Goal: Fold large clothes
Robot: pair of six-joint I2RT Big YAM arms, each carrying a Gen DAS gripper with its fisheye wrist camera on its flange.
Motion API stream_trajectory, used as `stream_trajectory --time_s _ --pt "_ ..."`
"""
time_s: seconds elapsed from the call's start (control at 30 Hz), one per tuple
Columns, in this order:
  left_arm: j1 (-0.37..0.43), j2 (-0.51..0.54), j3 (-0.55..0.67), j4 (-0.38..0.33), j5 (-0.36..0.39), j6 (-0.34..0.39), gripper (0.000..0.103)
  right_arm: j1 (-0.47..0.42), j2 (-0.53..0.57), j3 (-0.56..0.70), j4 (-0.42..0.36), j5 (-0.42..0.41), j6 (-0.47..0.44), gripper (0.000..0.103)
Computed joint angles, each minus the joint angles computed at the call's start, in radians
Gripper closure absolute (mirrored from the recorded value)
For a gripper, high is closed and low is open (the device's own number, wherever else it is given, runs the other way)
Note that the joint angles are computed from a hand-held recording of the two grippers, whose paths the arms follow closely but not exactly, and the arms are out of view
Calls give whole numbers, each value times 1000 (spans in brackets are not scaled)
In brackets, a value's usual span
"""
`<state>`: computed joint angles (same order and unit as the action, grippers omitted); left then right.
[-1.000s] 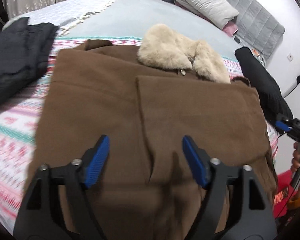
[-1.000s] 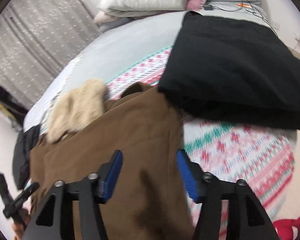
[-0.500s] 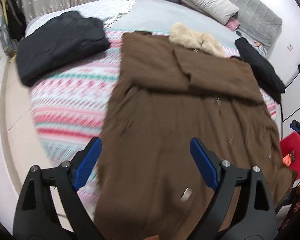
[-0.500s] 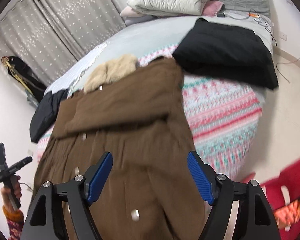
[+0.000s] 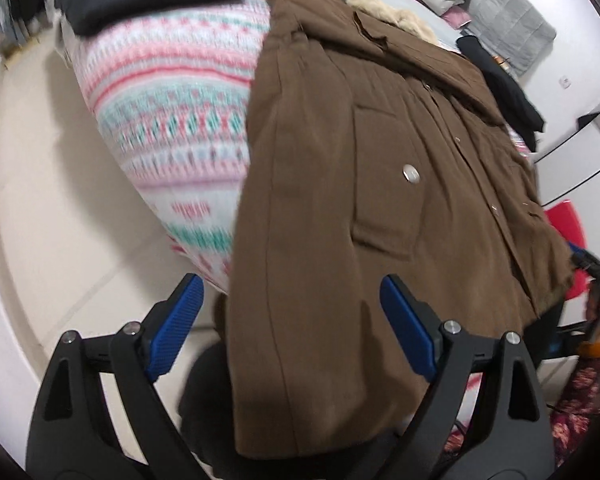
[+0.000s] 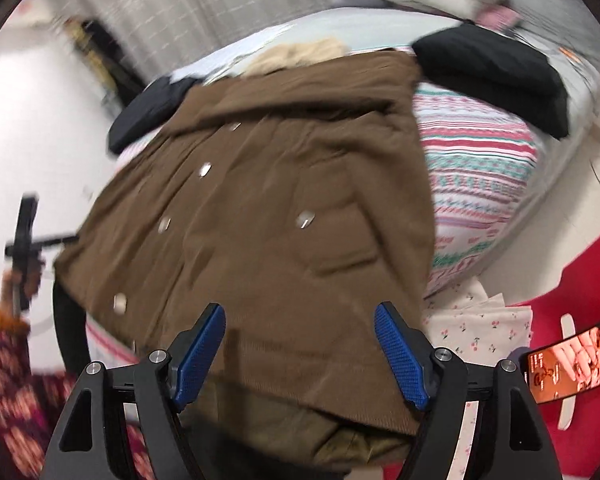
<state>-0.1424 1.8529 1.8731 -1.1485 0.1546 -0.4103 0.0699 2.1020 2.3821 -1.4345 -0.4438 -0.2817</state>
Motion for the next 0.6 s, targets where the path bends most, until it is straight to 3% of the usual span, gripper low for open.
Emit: stream_trajectory --time_s 0.03,0.1,0.13,0.2,0.27,0.5,0.6 --pt "3 -11 -20 14 27 -9 15 1 -10 -19 4 1 -21 25" --pt "3 -34 -65 57 81 -24 34 4 -36 -70 21 14 -72 25" --pt "0 -42 -80 70 88 -31 38 9 -51 -95 38 35 -93 25" --pt "-11 -51 -86 76 55 -39 55 19 -71 -125 58 73 -131 25" --pt "-14 -66 -100 90 40 -49 65 42 -105 -173 88 142 -199 25" --pt "-12 -86 -118 149 47 -97 82 116 -161 -254 163 294 -381 25" --pt "-9 -95 -126 176 49 -124 87 154 -175 -300 282 373 -402 25"
